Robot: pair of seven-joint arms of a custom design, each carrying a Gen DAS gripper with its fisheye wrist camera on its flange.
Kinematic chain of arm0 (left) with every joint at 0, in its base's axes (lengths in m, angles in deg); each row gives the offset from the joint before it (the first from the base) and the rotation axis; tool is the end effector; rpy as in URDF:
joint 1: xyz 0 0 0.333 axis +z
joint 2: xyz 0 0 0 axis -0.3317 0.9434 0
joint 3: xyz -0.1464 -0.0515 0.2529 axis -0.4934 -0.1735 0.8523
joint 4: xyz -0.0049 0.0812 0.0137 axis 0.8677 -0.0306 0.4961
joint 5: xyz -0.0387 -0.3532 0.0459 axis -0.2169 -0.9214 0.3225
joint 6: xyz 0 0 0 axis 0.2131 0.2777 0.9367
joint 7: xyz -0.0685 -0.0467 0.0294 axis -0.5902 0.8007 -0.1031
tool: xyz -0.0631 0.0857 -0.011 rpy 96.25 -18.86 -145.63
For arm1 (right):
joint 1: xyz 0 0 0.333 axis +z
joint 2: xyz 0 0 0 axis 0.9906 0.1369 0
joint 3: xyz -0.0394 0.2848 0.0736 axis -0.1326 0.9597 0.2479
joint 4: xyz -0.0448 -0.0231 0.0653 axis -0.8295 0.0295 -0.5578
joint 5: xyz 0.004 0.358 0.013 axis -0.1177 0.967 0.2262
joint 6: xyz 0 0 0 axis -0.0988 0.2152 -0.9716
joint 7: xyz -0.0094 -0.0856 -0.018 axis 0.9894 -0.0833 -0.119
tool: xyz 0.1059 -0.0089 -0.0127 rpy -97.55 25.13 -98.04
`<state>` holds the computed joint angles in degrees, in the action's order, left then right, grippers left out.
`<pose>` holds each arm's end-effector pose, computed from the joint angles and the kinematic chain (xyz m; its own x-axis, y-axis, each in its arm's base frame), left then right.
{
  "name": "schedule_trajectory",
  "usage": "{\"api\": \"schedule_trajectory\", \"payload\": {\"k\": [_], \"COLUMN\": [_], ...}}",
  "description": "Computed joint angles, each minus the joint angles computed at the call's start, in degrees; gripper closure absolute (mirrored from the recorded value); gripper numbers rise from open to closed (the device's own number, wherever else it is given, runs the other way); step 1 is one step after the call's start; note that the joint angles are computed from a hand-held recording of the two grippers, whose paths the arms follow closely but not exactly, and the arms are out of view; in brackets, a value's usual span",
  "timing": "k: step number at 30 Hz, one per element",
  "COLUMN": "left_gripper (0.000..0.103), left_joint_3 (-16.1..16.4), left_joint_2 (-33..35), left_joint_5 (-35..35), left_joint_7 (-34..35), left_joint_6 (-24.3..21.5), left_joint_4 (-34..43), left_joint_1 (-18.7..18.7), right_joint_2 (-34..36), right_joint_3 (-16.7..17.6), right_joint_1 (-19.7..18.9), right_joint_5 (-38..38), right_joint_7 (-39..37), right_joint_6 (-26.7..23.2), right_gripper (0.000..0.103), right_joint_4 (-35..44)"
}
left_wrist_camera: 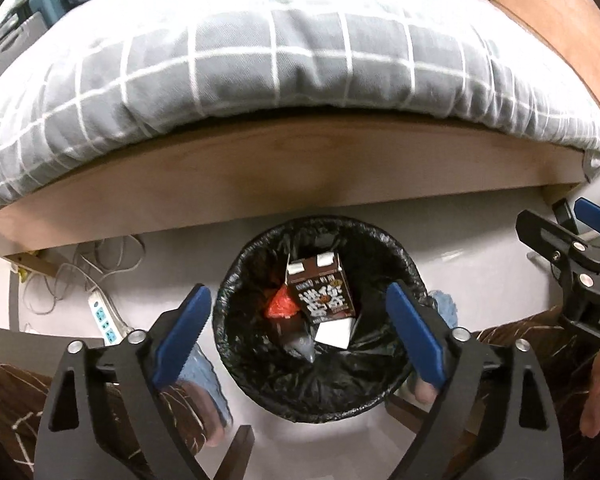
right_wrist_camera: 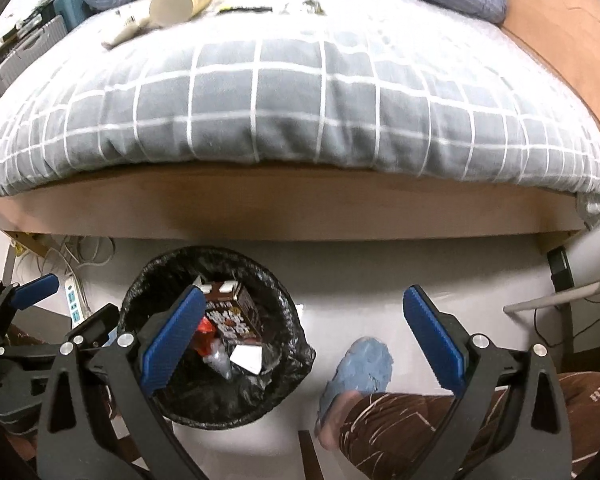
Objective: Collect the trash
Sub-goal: 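Open the right tool over the bin while the left tool releases the packet, then move both open tools back toward the remaining trash on the bed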
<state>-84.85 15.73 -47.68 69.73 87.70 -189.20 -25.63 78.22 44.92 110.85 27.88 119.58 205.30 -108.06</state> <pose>0.4410 -0.1627 0.4902 -0.0116 -0.9994 0.0335 -0.9295 -0.0016 -0.3689 0.4553 0.3451 0.5201 0.0993 -0.9925 0.0719 -0.8819 -0.1212 -0.4556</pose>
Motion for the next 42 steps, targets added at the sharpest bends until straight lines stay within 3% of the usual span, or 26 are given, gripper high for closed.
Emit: {"api": "schedule_trajectory", "payload": {"k": [4,15,25,33,42], "left_gripper": [0.006,0.006,0.006,0.006,0.006], "left_joint_3": [0.2,0.0,0.7,2.5,6.0], "left_joint_2": [-1.6,-3.8,-0.2,7.9,17.0], "left_joint_5": [0.3,1.2,6.8,11.5,11.9], "left_joint_7": [-0.7,-1.5,-3.9,-5.0,-3.9], "left_joint_6": [1.0,3.0,4.9,5.3,4.2], "left_joint_4": [0.2,2.9,10.7,20.7,30.4], "left_joint_1": [0.6,2.4,6.9,7.9,6.2], "right_joint_2": [-1.0,-0.7,4.1,13.6,28.8], "right_joint_3": [-0.1,0.0,-1.0,-3.4,-6.9], "right_joint_1": [0.0,-0.1,0.4,1.7,3.3], "right_joint_5": [-2.3,-6.6,-6.9,-7.2,-1.8], "right_joint_7": [1.3,2.8,1.9,-2.2,-9.2], "right_joint_6": [2.1,6.3,7.8,6.5,0.1], "right_gripper": [0.008,0.008,0.008,0.008,0.008], "right_joint_4": [0.2,3.3,11.4,25.4,48.2]}}
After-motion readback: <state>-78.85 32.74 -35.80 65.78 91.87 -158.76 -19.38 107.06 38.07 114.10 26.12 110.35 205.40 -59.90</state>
